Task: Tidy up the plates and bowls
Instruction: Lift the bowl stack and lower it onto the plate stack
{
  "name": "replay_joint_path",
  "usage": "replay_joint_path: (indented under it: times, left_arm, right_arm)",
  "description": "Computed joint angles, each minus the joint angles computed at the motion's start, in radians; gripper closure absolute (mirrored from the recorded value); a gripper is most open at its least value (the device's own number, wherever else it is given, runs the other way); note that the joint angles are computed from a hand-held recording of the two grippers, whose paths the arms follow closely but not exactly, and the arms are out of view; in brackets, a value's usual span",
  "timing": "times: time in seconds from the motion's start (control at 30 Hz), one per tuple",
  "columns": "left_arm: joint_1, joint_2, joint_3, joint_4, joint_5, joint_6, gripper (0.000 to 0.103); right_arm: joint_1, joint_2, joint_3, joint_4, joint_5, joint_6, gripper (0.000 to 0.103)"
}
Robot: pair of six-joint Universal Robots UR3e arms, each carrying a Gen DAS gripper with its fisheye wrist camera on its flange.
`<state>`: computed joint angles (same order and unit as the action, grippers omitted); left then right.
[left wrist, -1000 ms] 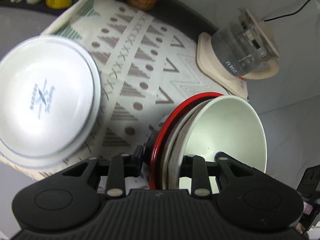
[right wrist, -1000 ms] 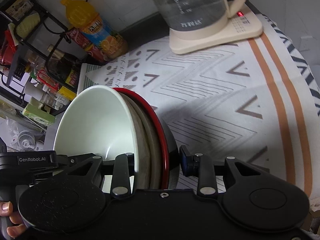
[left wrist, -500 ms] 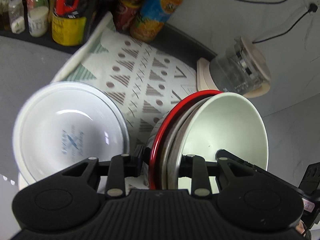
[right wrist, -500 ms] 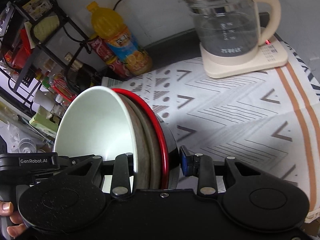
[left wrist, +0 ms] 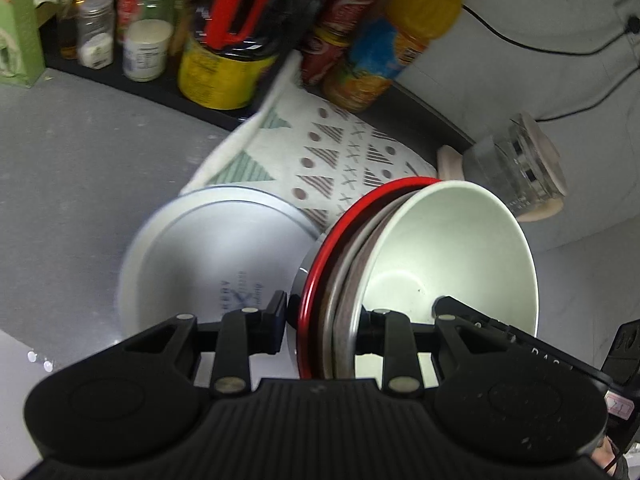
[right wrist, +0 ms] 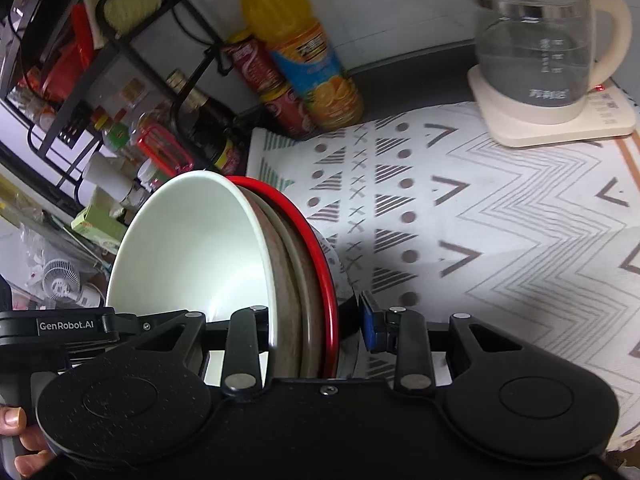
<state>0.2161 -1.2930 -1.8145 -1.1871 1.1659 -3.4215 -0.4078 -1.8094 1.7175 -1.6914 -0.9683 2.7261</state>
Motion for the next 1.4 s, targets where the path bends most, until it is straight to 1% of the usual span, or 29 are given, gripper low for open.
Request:
replay_joint_path:
  times: [0.3, 0.6, 0.73, 0.97, 1.4]
  left_arm:
    - [0.174, 0.097, -0.083, -0.084, -0.043, 0.165, 0.075]
    - [0.293, 0.128, -0.162, -0.109, -0.072, 0.255, 0.075]
    - [0.315, 0.110, -0.181, -0.107, -0.075, 0.278, 0.075]
    - [0.320, 0.072, -0.198, -0.094, -0.083, 0.292, 0.075]
    - [0.326, 0.004, -0.179, -0.077, -0.105, 0.334, 0.073]
  right_arm:
    - [0.157, 0.043, 0.035, -0.146, -0.034, 0.125, 0.071]
    - [0.272, 0.118, 0.041, -0.223, -0.086, 0.211, 0.071]
    - [0.310, 0.148, 0.037, -0.247, -0.114, 0.245, 0.071]
    - [0.332, 0.162, 0.051, -0.264, -0.148, 0.278, 0.071]
    - [0.352, 0.195, 0.065, -0.311, -0.174, 0.349, 0.070]
